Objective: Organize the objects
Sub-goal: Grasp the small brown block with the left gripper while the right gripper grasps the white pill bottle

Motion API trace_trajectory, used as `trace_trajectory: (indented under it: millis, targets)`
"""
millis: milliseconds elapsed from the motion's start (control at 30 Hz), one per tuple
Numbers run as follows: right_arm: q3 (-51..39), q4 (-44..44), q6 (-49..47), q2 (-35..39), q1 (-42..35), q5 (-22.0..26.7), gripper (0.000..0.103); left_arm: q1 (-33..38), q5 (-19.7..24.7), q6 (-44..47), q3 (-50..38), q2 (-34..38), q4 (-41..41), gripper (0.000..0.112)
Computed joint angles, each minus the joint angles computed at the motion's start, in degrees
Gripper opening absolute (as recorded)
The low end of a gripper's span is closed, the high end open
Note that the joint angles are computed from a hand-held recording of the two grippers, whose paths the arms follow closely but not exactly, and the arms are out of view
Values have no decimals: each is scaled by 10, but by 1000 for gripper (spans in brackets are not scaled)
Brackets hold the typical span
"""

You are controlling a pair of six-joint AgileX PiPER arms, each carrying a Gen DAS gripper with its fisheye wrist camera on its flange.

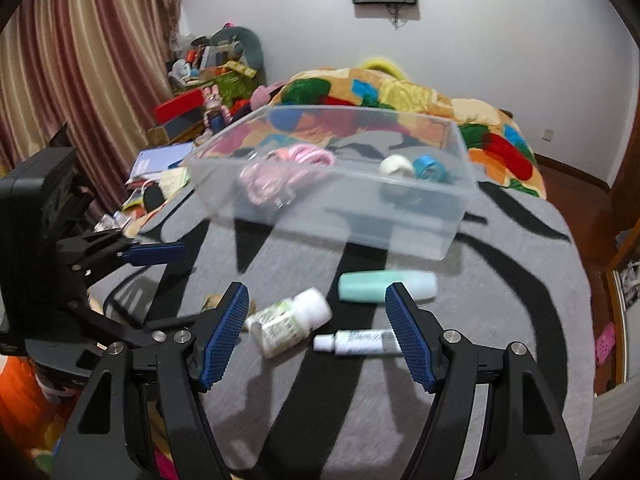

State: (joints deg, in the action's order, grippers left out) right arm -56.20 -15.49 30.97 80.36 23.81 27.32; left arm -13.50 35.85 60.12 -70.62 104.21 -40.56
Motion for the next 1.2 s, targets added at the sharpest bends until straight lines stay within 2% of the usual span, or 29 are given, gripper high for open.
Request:
trace_trajectory:
  millis: [33, 100, 133, 167, 200, 267, 433, 533, 600, 767, 967, 1200]
  targets:
    - [5, 5, -5, -2, 2, -2, 68, -4, -3, -3, 0, 3, 3, 78]
    - [10, 38, -40, -1, -1, -7, 68, -9, -1, -5, -2, 11, 1, 62]
    - [12, 42, -45, -1, -1, -7, 68, -8, 3, 2, -4, 15, -7, 60]
    - [15, 47, -53, -1, -1, -9, 68, -9, -8, 13, 3, 12, -20, 54]
    - [16, 50, -59, 0, 1, -9, 68, -9, -12, 21, 6, 10, -28, 40]
    - [15, 45, -63, 6, 6, -7, 68, -5, -7, 27, 6, 11, -37, 25]
    - [1, 78, -108, 32, -1, -11, 67, 14, -6, 44, 13, 10, -60, 24]
    - [-13, 123, -156, 55, -12, -11, 60, 29, 0, 53, 18, 7, -72, 24]
    - [-21, 171, -204, 69, -24, -10, 52, 36, 7, 54, 18, 6, -76, 23]
    - [-21, 216, -238, 72, -35, -20, 52, 39, 13, 28, -3, 10, -67, 23]
    - [-30, 152, -167, 57, -31, -17, 52, 38, 21, 12, -39, 6, -76, 23]
    - [-69, 4, -28, 39, -23, 0, 52, 28, 21, -39, -105, 12, -69, 23]
